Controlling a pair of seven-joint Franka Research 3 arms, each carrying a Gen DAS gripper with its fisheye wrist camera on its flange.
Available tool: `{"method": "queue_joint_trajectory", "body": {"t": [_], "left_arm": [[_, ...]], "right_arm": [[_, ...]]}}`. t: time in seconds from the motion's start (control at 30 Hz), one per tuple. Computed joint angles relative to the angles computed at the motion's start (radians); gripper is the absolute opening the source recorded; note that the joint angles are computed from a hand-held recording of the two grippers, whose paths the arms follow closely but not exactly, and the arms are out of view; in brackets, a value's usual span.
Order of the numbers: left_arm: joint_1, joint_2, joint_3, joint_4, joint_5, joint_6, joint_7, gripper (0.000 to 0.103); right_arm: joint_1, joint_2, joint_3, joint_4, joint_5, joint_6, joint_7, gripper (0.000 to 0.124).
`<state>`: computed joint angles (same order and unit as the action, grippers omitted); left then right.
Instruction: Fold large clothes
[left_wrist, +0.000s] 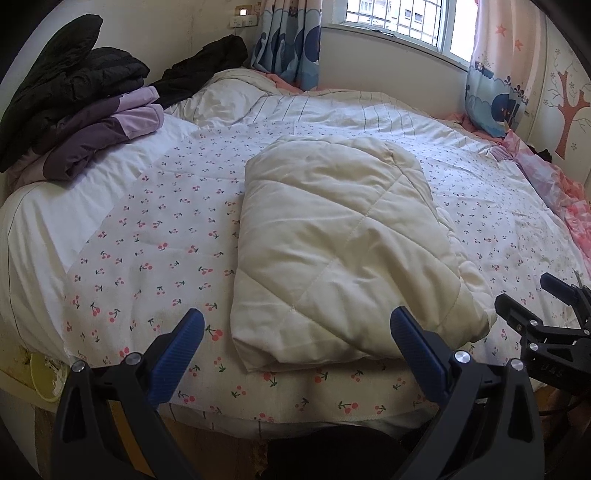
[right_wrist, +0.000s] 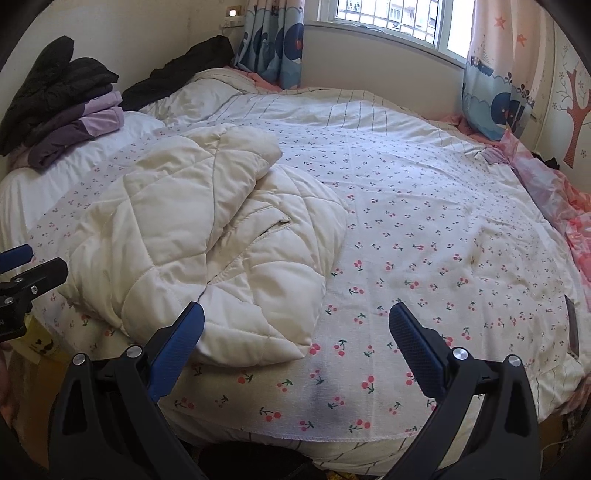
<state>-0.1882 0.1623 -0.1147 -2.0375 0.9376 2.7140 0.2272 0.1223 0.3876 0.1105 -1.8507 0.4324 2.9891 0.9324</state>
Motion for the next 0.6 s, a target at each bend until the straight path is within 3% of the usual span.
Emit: {"method": "queue_joint_trajectory", "body": {"t": [0.6], "left_arm": [[-0.009, 0.006, -0.003, 0.008, -0.025, -0.021, 0.02, 0.097]], "right_arm": [[-0.008, -0.013, 0.002, -0.006, 0.041, -0.026, -0.03, 0.097]]}}
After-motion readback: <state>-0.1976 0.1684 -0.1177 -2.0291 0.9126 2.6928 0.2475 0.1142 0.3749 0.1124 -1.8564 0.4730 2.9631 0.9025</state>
